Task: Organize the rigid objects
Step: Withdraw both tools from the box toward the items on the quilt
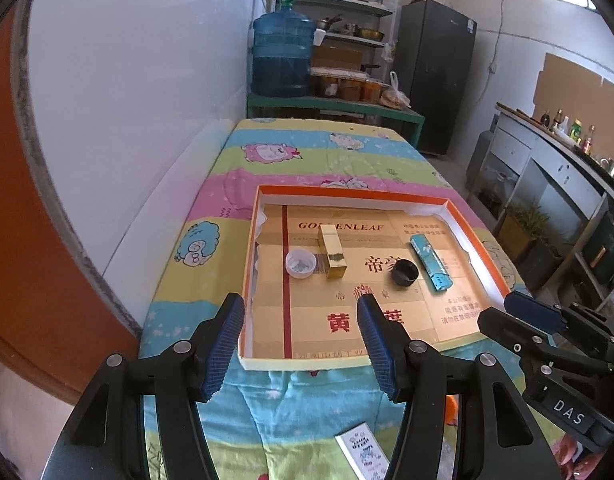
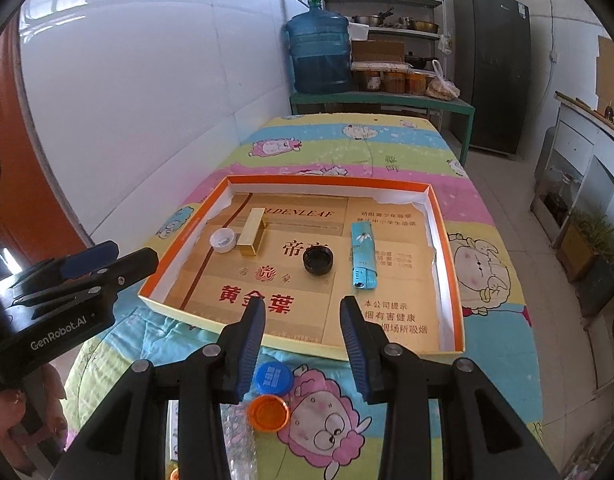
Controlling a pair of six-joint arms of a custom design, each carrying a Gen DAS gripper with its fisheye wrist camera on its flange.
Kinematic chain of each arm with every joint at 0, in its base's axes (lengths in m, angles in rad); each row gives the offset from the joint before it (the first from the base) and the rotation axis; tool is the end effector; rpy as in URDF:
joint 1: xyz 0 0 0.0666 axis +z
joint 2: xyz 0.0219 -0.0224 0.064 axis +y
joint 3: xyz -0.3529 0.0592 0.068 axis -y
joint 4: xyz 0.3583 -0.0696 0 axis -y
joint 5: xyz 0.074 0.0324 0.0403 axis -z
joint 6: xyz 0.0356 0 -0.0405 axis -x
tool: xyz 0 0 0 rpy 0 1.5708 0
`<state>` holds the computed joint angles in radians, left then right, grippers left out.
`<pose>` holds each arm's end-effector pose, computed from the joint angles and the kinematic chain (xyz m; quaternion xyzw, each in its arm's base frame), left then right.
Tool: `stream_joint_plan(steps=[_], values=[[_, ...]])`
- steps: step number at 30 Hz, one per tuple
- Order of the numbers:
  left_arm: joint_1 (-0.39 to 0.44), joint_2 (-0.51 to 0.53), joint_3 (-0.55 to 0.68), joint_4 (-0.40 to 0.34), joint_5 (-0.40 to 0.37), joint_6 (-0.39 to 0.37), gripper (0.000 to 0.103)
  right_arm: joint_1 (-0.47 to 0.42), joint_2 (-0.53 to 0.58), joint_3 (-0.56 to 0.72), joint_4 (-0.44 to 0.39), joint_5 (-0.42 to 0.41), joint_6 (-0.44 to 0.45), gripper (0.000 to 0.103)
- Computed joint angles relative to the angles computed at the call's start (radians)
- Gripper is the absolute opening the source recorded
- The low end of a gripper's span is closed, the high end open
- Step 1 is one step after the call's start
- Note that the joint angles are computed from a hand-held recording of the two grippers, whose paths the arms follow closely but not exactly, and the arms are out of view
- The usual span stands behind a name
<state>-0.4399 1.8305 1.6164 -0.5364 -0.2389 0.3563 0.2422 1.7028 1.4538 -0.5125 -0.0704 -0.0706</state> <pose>0.5532 -0.2515 0.3039 -0.0094 0.9117 -0.0527 0.4073 0.5452 0.1369 0.3075 -0.0925 0.9141 0.0932 0.3836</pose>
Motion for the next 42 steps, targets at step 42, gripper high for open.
stream_joint_plan(steps=[42], values=[[-0.047, -0.156, -0.282, 0.058, 0.028, 0.078, 0.060, 0.068, -0.129, -0.256, 0.014, -0.012, 0.016, 0.039]])
